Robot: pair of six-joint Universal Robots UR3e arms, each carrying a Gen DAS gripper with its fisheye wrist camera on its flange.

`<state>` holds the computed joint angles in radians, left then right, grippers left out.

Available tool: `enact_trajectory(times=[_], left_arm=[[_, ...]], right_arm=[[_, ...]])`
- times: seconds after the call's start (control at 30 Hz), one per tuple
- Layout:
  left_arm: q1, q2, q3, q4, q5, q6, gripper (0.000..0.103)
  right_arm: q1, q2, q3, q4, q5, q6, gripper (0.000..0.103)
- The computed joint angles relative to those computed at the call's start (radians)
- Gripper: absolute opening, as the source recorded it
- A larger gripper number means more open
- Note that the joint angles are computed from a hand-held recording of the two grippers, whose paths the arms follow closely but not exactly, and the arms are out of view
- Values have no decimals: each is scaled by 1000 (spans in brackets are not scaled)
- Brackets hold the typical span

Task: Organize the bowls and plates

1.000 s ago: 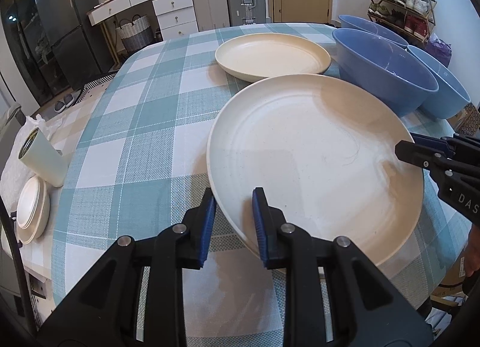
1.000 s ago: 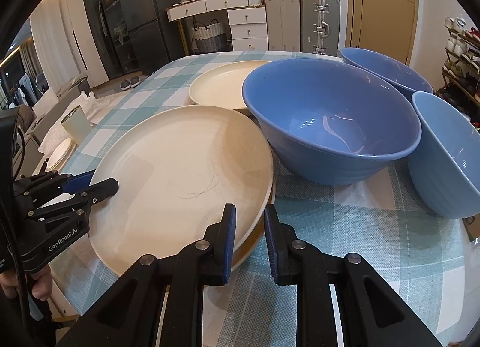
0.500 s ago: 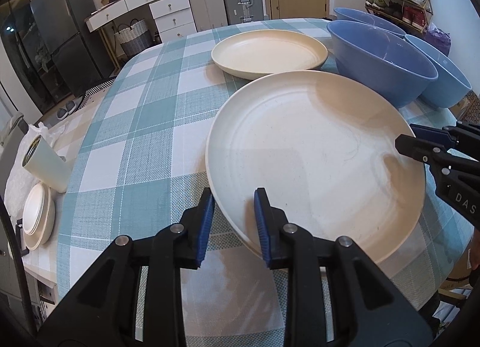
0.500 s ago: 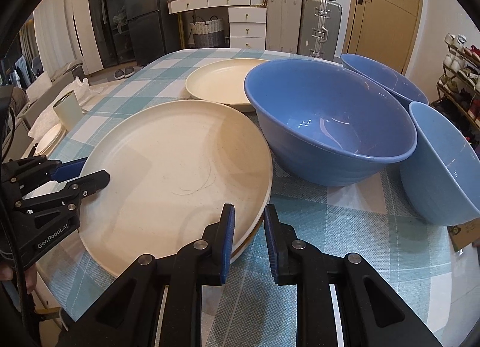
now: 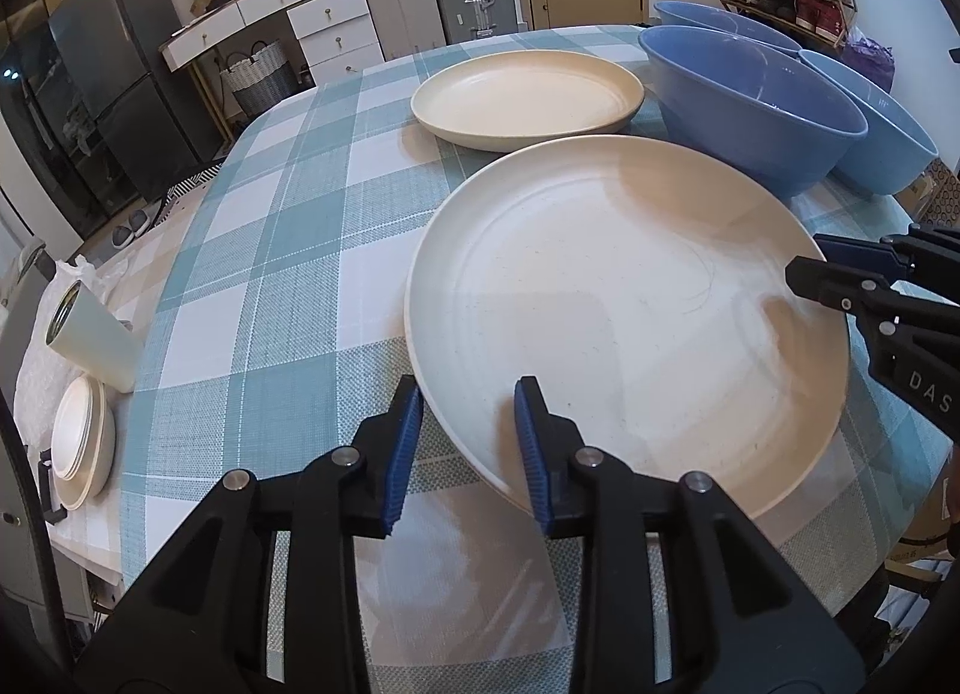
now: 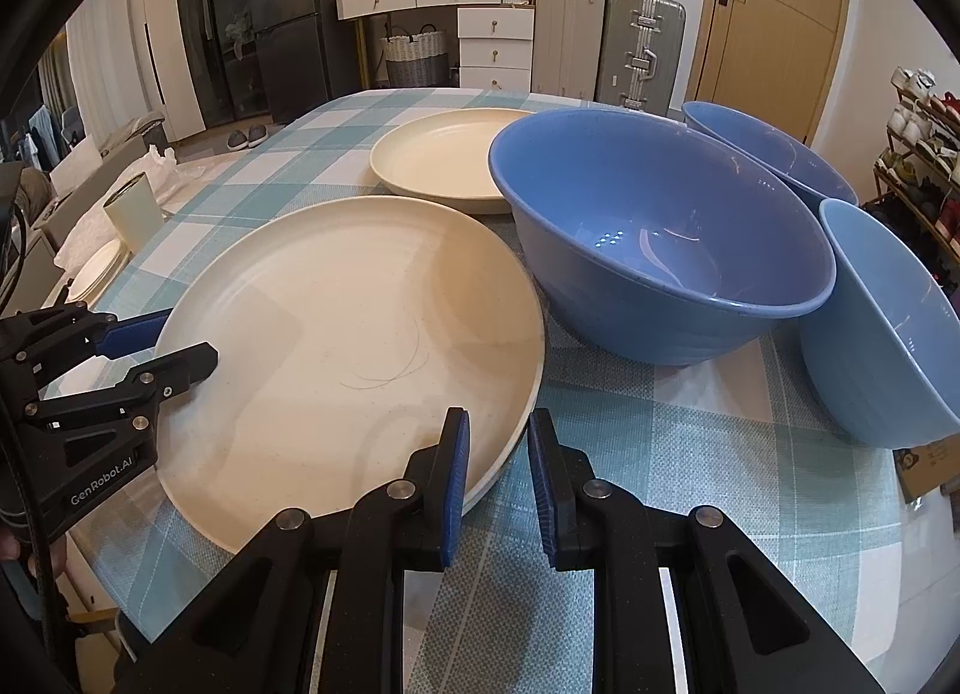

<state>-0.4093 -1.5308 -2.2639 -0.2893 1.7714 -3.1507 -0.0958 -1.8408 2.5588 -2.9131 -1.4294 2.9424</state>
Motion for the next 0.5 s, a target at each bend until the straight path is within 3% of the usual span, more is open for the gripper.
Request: enact_trajectory(times=[0.1,0.37,0.5], left_arm=[[-1,-2,5,-11,-2,0,29],[38,23,-18,-6,-92,11,54],[50,45,-32,8,-120,13,68]], right_arm=[[-3,-4,2,4,2,-4,20],[-23,-21,14,9,28,-16,23],[-37,-55,23,32,50,-31,32]])
